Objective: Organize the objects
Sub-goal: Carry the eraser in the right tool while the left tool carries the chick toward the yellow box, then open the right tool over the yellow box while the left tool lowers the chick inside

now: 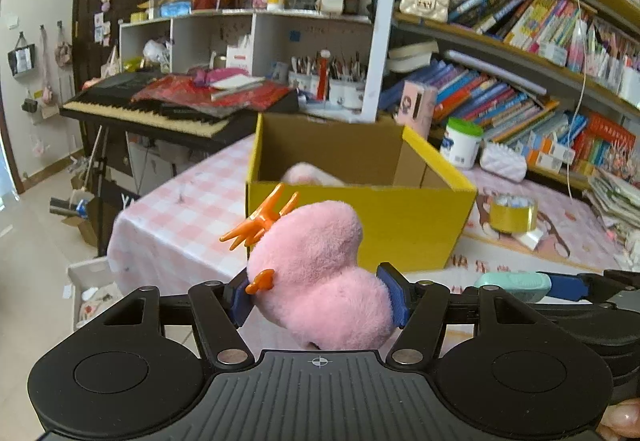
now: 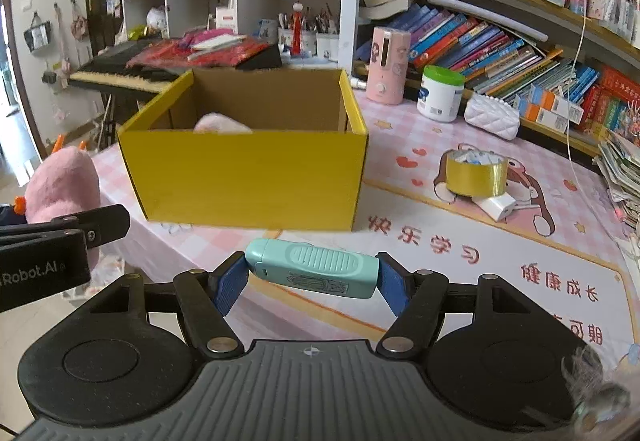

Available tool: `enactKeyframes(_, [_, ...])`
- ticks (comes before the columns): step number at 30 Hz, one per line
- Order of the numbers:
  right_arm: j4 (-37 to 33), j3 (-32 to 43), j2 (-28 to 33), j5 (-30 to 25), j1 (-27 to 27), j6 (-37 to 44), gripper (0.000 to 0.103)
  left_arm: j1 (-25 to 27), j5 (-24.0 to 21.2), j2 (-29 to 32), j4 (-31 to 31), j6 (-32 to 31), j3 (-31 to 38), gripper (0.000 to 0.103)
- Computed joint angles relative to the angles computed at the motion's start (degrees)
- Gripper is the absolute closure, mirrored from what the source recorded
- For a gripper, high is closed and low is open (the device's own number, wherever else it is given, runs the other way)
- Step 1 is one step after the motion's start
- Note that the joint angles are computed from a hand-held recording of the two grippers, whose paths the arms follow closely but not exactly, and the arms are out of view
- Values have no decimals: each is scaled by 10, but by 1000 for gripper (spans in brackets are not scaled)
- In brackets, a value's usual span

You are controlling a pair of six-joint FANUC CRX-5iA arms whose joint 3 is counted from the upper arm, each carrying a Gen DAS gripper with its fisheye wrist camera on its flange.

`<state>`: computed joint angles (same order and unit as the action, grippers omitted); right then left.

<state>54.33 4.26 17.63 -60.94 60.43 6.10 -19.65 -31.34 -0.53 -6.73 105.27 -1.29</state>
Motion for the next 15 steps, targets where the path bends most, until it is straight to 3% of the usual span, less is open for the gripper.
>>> enactKeyframes(6, [62,18,10,12,-21,-12,36,8,41,18,13,-10,22,40])
enactKeyframes(10, [105,37,23,47,-48,-8,36,0,54,42,-30,21,64,40])
enactKeyframes(15, [111,81,51,87,-83,28,36,-6,40,81,-80,54,127,40])
